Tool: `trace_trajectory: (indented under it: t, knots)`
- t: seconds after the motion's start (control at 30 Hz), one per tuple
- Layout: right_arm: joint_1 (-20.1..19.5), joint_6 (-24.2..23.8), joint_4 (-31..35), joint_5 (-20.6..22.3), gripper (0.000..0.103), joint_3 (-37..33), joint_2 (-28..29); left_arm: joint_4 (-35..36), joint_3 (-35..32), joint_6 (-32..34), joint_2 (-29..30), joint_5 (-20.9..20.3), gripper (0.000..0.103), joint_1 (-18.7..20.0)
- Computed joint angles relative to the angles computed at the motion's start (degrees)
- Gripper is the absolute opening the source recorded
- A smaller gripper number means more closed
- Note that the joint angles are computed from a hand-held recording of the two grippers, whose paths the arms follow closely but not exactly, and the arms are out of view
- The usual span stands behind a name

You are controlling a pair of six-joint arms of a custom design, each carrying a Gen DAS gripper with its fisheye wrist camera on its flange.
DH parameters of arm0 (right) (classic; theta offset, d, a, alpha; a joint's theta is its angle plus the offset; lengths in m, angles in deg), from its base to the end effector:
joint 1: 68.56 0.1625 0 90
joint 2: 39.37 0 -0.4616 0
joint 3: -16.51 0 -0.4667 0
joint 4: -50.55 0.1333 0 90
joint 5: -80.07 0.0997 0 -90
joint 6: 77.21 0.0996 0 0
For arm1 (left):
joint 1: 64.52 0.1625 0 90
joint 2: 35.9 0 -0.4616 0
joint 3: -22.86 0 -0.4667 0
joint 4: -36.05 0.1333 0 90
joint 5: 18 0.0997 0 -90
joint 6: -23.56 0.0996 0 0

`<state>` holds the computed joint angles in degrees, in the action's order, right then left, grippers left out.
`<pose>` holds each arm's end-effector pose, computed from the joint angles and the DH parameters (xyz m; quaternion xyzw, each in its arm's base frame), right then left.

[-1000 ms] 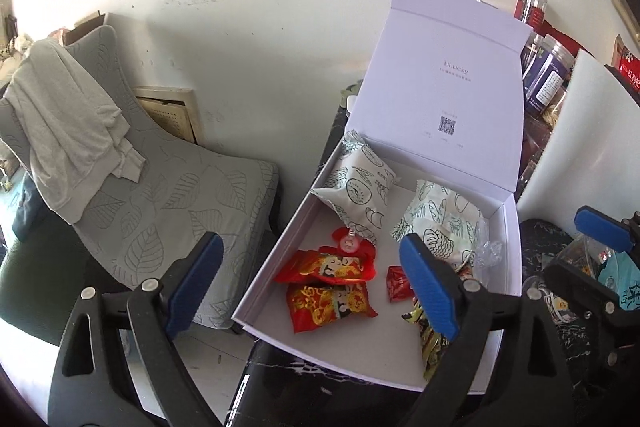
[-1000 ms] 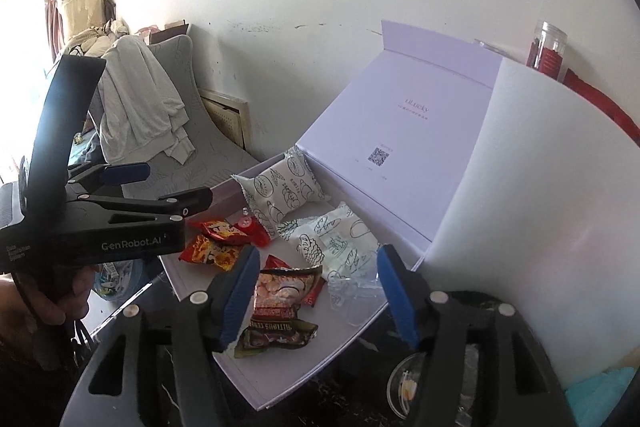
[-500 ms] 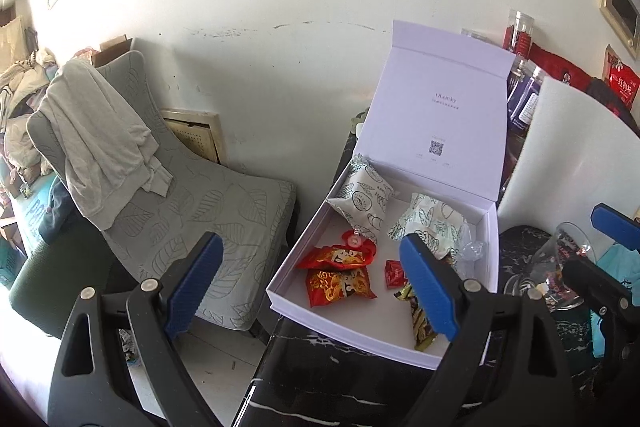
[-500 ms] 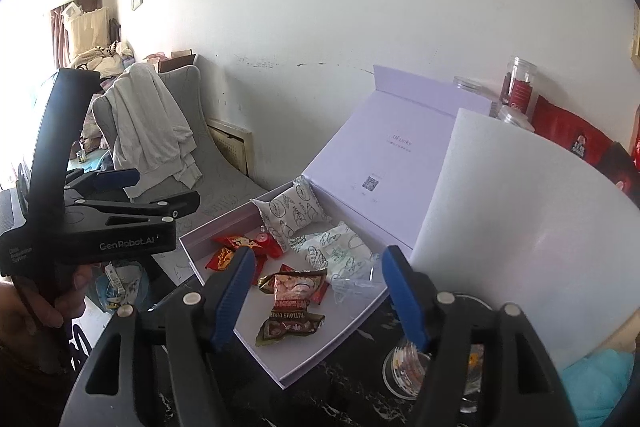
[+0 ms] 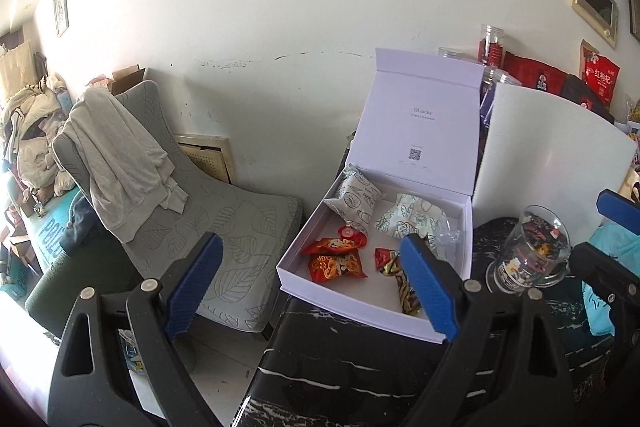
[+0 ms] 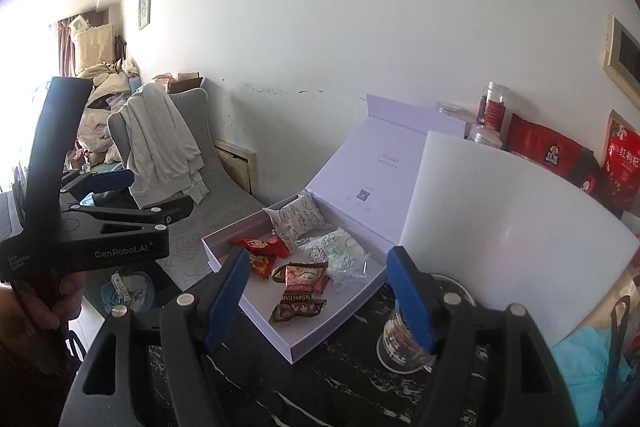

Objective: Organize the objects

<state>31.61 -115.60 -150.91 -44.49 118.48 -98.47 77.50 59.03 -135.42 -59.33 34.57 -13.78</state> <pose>0.1978 -0.6674 0.3039 0.1718 -0.7879 0.4620 0.3692 -0.3841 -0.7763 0.1207 0.3672 0.8289 -0.3359 0.2553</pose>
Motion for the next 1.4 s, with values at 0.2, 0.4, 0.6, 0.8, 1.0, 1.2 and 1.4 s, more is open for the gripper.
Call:
trace_trajectory:
  t: [0.2,0.4,0.6,0.8,1.0,1.2,1.4]
  knots:
    - [0.8,-0.6,-2.6,0.0,0.074,3.8,-1.9,-2.9,8.1,-1.3,-4.6,1.1,0.090,-0.8]
    - [1.2,-0.4,-4.9,-0.6,0.075,6.9,-3.1,-5.4,14.9,-1.8,-8.4,0.9,0.090,-1.4]
    - [1.0,0.8,-6.3,-1.5,0.076,9.5,-3.7,-8.4,21.3,-1.3,-11.4,0.0,0.091,-2.1]
    - [0.5,3.1,-6.8,-2.1,0.077,12.0,-4.0,-9.6,25.7,-2.4,-13.1,-1.1,0.093,-2.2]
    - [-0.4,4.7,-7.7,-2.5,0.077,14.1,-3.8,-11.4,29.6,-2.4,-14.4,-2.1,0.093,-2.4]
    - [-1.3,4.7,-9.0,-1.9,0.077,16.2,-3.6,-11.5,31.9,-4.1,-14.8,-1.8,0.093,-1.9]
    - [-2.2,4.9,-10.1,-0.3,0.077,18.1,-3.3,-12.4,34.4,-4.5,-15.3,-1.9,0.093,-1.7]
